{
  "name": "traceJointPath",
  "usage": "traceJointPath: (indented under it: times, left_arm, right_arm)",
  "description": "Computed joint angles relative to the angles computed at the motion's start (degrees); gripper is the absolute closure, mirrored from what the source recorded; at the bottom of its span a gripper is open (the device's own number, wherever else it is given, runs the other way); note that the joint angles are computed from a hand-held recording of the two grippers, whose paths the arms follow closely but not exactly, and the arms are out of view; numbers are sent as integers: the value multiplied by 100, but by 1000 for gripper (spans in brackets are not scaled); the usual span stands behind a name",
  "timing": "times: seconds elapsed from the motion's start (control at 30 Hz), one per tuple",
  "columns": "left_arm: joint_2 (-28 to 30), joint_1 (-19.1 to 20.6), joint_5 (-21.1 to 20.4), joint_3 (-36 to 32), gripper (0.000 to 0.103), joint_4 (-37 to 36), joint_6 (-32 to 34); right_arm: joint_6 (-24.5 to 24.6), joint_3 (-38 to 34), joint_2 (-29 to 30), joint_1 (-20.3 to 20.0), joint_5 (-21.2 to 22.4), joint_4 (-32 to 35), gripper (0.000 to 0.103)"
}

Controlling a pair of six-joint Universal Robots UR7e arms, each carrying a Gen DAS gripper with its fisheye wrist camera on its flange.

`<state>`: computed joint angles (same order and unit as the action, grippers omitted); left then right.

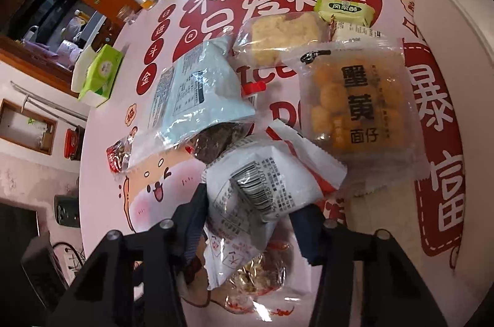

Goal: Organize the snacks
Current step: 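Carry the blue candy and white bag into the tray and release both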

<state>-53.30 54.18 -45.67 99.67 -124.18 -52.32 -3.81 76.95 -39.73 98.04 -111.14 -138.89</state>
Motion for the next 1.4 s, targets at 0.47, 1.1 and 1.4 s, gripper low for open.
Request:
traceJointPath:
  times: [0.47,1.1,1.4]
  left_arm:
    - [-12,-689,1162,-445,75,-283,1160]
    - [2070,-1546,920,-2883,75,-561,2244]
    - [3160,-1727,959,-4483,75,-13,2084]
  right_arm:
    - [-1138,1200,-1118,207,84,-976,54]
    - [-2643,1915,-2912,-256,-65,-1988,54]
    - [-3164,1526,-3254,-681,369,-1760,53]
